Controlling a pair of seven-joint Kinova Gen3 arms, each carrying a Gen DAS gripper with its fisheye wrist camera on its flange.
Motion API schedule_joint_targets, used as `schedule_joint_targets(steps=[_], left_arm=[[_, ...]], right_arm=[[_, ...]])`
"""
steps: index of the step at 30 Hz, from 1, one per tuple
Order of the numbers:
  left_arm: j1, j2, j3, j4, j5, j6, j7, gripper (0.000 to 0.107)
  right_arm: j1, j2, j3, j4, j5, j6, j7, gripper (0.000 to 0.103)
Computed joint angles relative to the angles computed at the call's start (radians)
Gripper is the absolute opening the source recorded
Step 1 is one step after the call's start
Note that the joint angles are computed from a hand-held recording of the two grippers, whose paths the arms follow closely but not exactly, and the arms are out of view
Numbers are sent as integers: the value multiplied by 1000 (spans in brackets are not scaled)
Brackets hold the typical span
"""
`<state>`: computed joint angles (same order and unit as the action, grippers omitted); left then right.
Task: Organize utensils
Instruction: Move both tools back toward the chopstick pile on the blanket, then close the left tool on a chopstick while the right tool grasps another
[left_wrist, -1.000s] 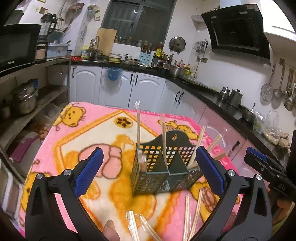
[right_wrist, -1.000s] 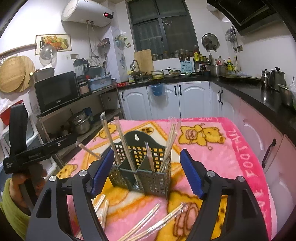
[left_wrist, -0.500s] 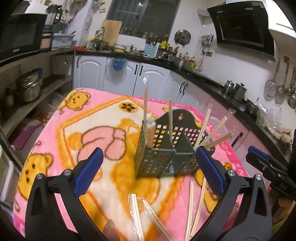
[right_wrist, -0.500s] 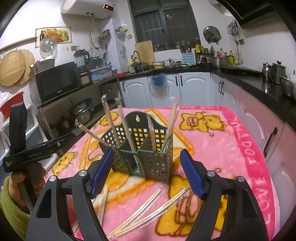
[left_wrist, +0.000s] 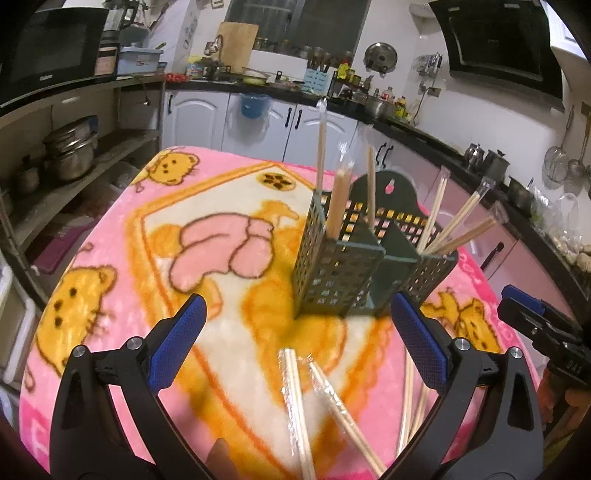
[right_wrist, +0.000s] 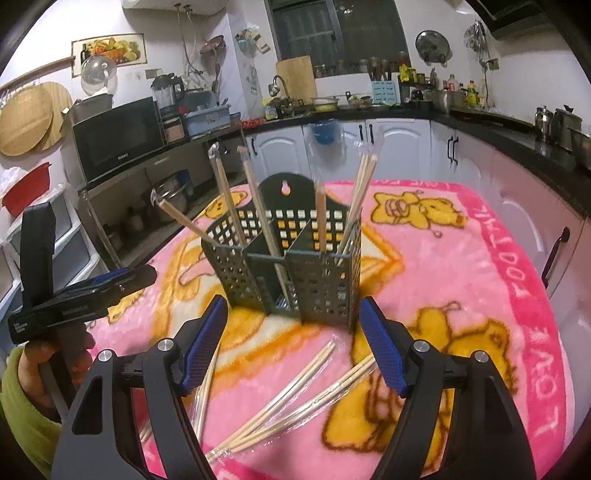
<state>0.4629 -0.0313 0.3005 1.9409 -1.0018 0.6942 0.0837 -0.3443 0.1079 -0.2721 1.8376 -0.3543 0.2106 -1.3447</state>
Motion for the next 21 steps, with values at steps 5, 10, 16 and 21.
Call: schedule_joint_targets(steps=[5, 10, 16, 21], left_arm=[[1, 6, -4, 15, 22, -3, -10, 92], [13, 18, -8, 27, 41, 0, -23, 92], [27, 31, -16, 41, 56, 3, -23, 92], [28, 33, -31, 59, 102, -22, -58, 83]], right_arm=[[-11, 11, 3, 0, 15, 14, -10, 71], [-29, 26, 14, -3, 45, 26, -42, 71], [-51, 51, 25, -13, 90, 41, -83, 71], [-57, 72, 29, -29, 118, 59, -109, 71]])
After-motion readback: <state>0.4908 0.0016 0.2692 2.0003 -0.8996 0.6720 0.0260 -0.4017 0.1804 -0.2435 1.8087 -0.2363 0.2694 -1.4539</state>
